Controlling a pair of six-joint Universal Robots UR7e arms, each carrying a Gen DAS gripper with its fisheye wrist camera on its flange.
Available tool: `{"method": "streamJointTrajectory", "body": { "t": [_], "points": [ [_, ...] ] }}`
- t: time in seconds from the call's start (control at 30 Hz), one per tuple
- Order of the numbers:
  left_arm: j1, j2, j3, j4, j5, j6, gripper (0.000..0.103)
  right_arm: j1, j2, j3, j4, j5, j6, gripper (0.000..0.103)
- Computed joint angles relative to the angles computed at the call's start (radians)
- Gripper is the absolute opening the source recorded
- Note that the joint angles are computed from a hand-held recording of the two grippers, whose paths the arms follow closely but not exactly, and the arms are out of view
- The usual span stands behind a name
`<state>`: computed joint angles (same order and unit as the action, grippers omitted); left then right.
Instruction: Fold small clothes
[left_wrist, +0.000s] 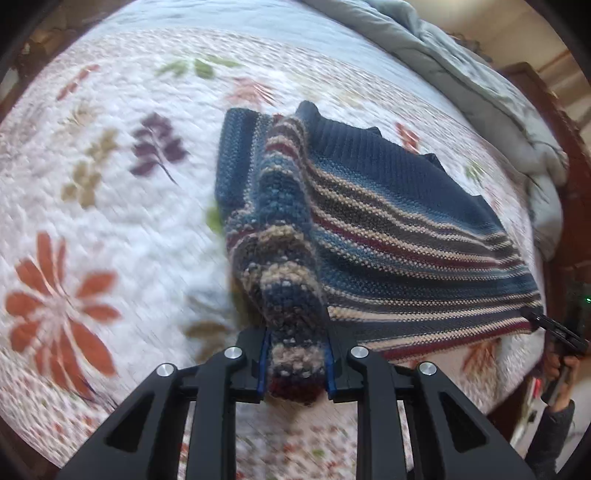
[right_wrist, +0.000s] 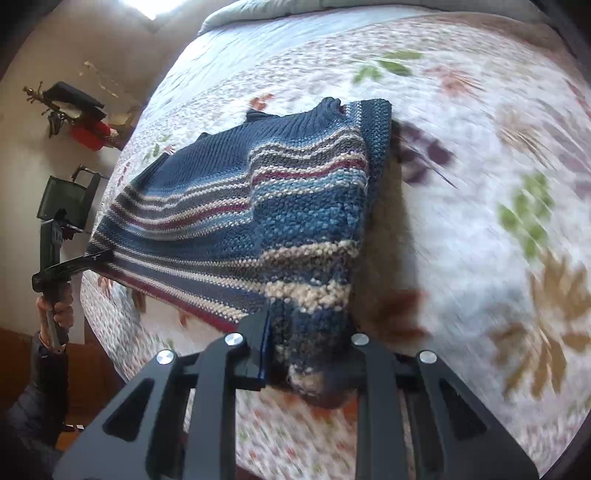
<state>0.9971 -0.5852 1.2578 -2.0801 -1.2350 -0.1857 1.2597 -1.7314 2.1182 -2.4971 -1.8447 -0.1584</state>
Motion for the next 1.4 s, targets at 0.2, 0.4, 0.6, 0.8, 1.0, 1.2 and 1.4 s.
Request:
{"method": "streamJointTrajectory", "body": {
  "t": [0.2, 0.4, 0.6, 0.8, 1.0, 1.2, 1.4],
  "points": [
    [-0.017, -0.047, 0.167, -0.074, 0.021, 0.013, 0.024, -0.120, -0.111, 0.105, -0.008, 0.023, -0.042, 0.022],
    [-0.008, -0.032, 0.256, -0.190, 0.105, 0.011, 0.029, -0.167, -0.014, 0.136, -0.136, -0.001, -0.047, 0.026],
    [-0.060, -0.035, 0.269, -0.146, 0.215, 0.003, 0.059, -0.182, -0.090, 0.177, -0.137, 0.029, -0.101, 0.045],
    [-0.074, -0.095, 0.277, -0.169, 0.295, 0.015, 0.062, -0.132, -0.165, 0.161, -0.143, 0.016, -0.122, 0.056],
    [-0.096, 0.070, 0.039, -0.181, 0.290, 0.121, 0.062, -0.068, 0.011, -0.029, -0.154, 0.007, -0.099, 0.057],
    [-0.082, 0.270, -0.238, -0.085, 0.336, 0.190, 0.062, -0.048, 0.216, -0.235, -0.117, -0.003, -0.092, 0.057],
    [-0.046, 0.332, -0.348, -0.011, 0.261, 0.184, 0.054, -0.050, 0.339, -0.353, -0.071, -0.062, -0.091, 0.027]
  ]
}}
